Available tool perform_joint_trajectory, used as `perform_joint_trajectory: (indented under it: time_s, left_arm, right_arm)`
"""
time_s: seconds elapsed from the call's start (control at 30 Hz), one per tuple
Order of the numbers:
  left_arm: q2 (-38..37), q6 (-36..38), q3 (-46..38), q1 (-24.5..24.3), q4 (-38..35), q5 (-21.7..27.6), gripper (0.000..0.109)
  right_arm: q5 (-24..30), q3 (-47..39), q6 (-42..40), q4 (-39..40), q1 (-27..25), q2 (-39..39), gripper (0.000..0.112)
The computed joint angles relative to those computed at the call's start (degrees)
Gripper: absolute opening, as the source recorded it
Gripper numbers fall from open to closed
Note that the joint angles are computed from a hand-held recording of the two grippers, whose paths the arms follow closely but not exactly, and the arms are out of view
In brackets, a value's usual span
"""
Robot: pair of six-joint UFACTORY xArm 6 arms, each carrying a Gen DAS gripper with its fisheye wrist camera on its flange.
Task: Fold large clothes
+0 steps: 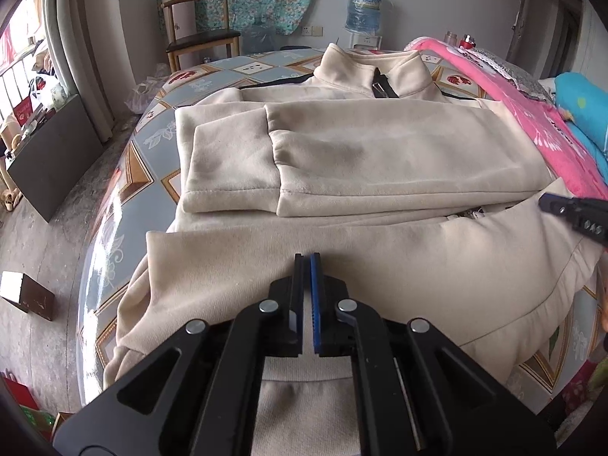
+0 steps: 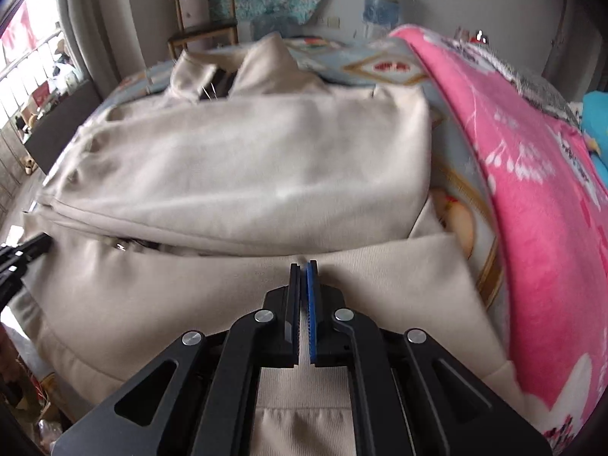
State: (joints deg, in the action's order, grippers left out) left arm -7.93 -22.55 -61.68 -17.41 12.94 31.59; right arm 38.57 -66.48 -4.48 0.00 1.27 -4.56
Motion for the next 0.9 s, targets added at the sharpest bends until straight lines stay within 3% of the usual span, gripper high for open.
perform_joint_trajectory:
  time_s: [0.13,0.23,0.27,0.37,0.4,0.47,0.6,0.67,0.7,0.77,0.9]
  left_arm:
    - [-0.1,-1.0,0.2,-0.4,3.0,0.0,0.005]
    - [0.0,-1.6,0.0,-0.5,3.7,0.3,0.005]
    - [0.0,-1.5,0.0,-0.5,3.6,0.3,0.005]
    - [-0.1,-1.4,0.1,-0.5,3.4,0.1,0.005]
    - [-0.1,-1.5,0.1,-0.5,3.3,0.1,0.005]
    - [-0.1,-1.6,0.1,-0.5,3.4,0.1,0.005]
    - [-0.2,-1.2,0.3,-0.4,3.2,-0.1,0.004]
    - [-0.3,-1.0,0.4,-0.4,2.7,-0.2,0.004]
    - [-0.6,-0.5,0.7,-0.3,2.1,-0.3,0.004]
    - [-1.8,0.8,1.7,-0.1,0.4,-1.4,0.004]
    - [-3.4,12.0,2.1,-1.3,-12.8,-4.2,0.004]
  right_arm:
    - [3.0,-1.0,0.9,2.0,-0.3,-0.7,0.003]
    - [4.8,-1.5,-3.7,9.1,-1.3,-3.1,0.006]
    - [6.1,-2.1,-5.9,12.3,-1.5,-3.7,0.01]
    - [10.2,-3.3,-12.3,20.6,-0.4,-4.1,0.041]
    - [11.6,-3.5,-14.2,22.5,0.5,-3.9,0.044]
    - [14.5,-4.4,-16.3,22.7,3.3,-2.4,0.044]
    - [12.7,-3.2,-15.3,14.4,9.1,-0.7,0.042]
    - [10.2,-2.4,-14.3,11.4,10.2,-0.1,0.03]
    - [9.6,-2.8,-13.7,10.3,10.3,0.3,0.02]
    - [9.5,-3.8,-13.3,10.7,10.1,1.2,0.013]
    - [8.6,-4.8,-13.7,13.8,9.0,2.5,0.009]
